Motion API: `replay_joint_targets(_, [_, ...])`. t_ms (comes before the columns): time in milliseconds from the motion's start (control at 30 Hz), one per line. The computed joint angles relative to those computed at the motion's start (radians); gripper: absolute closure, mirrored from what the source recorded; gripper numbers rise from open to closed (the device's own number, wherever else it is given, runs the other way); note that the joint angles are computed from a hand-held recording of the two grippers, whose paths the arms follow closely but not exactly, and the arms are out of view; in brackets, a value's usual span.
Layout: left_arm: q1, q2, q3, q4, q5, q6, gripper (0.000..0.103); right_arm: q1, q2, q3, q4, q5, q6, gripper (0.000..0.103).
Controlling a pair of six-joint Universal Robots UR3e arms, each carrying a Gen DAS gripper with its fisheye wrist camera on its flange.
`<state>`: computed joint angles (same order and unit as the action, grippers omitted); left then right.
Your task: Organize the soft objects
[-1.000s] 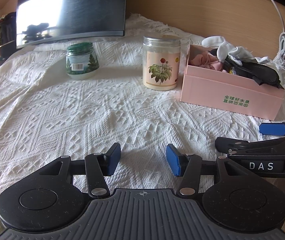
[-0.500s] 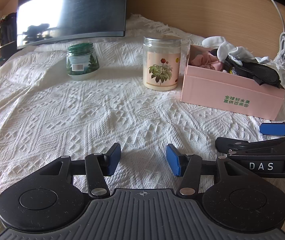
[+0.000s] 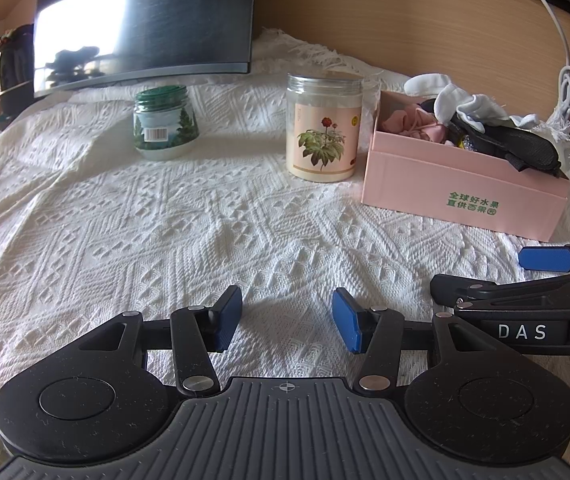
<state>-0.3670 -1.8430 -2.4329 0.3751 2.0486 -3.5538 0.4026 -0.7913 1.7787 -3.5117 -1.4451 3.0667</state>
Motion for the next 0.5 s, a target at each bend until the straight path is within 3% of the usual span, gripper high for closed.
replay_joint_targets(500, [-0.002, -0.001, 0.001, -0.002, 0.005, -0.002, 0.048, 0.0, 0.0, 0.001, -0.001, -0.001, 0.0, 0.007])
